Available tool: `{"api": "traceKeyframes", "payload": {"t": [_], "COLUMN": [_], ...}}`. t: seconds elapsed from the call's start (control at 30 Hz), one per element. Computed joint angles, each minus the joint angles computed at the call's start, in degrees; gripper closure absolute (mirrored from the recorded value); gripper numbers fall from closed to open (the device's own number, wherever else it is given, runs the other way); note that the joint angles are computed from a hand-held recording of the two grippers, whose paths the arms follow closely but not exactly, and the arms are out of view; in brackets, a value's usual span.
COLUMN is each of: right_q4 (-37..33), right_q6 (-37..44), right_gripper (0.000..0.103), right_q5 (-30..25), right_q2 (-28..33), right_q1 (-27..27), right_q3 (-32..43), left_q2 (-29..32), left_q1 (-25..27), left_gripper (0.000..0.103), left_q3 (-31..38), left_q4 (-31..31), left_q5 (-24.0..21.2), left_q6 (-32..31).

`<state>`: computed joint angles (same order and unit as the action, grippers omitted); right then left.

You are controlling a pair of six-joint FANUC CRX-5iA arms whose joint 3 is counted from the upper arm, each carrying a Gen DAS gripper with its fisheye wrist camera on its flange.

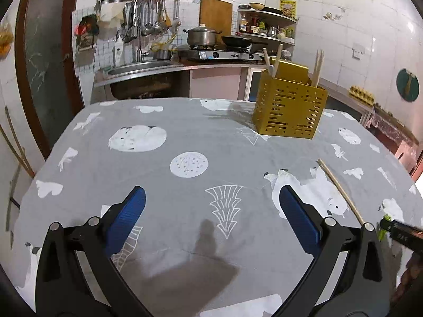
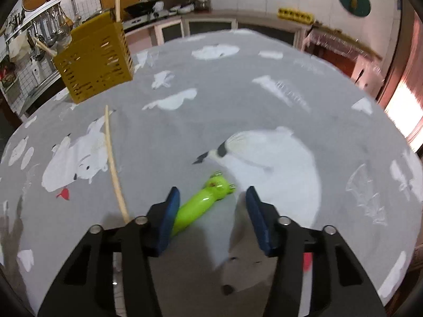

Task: Organize utensils
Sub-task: 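Close the right tool on the green frog-handled fork, then close the left tool on the loose chopstick while the right tool holds the fork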

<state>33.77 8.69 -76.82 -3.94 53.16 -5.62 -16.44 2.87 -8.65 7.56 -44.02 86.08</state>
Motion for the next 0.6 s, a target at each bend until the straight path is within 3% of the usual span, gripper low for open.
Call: {"api": "traceKeyframes", "payload": {"t": [0.13,0.3,0.6], "right_q4": [0.15,-1.48,-8.56], "right_q6": [1.08,7.43,24.41], "right_gripper": [0.067,0.079,0.084], "right_q5": [0.71,5.02,11.34], "right_q2": [1.95,2.89,6.75], "right_q1": [-0.86,-4.46,-14.01], "right_q3": [1.26,2.72,8.95], "left_q2": [0.89,3.35,12.74], "left_q1": [0.03,-2.50,-11.07], "left_gripper": [0.005,0.005,0.005], "left_q3": [0.78,4.43,16.12], "left_q4": [0.45,-4.15,-10.86], "left_q5": [-0.50,-2.06,-7.44], "left_q6": [0.84,4.89,13.52]}}
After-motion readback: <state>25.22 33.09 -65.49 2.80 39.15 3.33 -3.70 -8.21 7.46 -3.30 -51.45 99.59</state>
